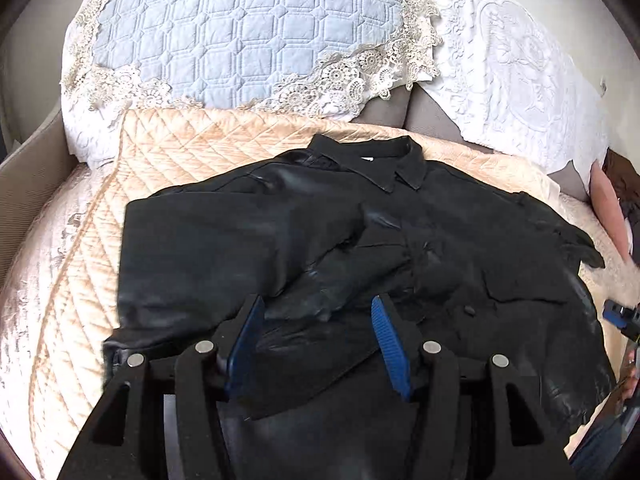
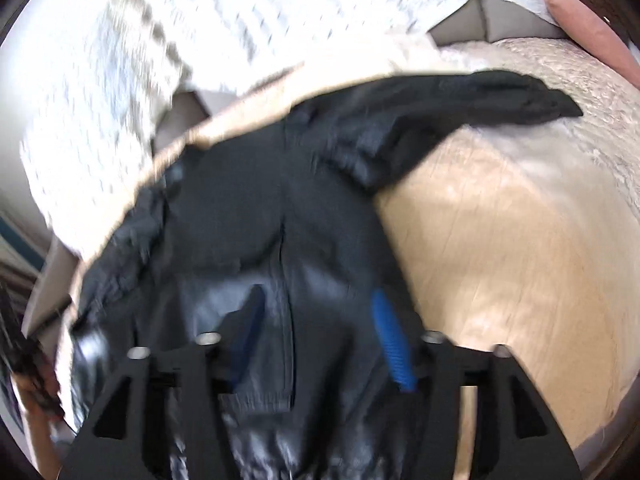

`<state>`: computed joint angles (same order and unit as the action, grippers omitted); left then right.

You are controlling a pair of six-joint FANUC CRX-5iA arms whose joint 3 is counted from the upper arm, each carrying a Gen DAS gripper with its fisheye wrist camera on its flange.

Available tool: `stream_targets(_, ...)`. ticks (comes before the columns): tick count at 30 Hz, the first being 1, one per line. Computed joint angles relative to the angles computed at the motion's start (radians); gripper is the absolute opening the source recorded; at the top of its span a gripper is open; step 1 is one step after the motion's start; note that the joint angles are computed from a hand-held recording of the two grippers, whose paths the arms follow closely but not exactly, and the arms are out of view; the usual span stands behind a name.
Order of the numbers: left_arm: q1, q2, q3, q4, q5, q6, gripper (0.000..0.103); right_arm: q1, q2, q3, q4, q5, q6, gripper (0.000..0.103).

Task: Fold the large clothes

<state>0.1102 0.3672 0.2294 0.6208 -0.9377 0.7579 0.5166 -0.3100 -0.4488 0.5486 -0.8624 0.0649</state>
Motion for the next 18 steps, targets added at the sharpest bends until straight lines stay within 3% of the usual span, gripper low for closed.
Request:
stream_targets(2, -0.012, 0.007, 0.004, -0.023, 0.013, 0.022, 0.058, -0.051, -0.012, -0.003, -0.005, 0.020, -0.008, 0.067)
stream_targets(8, -0.022, 0.018, 0.000, -0.031, 0.065, -0.009, 0.059, -0.338, -0.019, -0.029, -0.063, 0.110, -0.005, 0.067)
stream_targets(12, -0.031, 0.047, 0.042, -0.054, 0.076, 0.018, 0.059, -0.496, 0.035, -0.015, -0.100, 0.140, -0.020, 0.067)
stream_targets(15, -0.034, 0.058, 0.046, -0.039, 0.102, 0.029, 0.059, -0.591, 0.097, 0.029, -0.181, 0.175, 0.032, 0.067)
stream_targets(18, -0.031, 0.072, 0.060, -0.024, 0.098, 0.047, 0.059, -0.633, 0.143, 0.034, -0.138, 0.226, -0.009, 0.067)
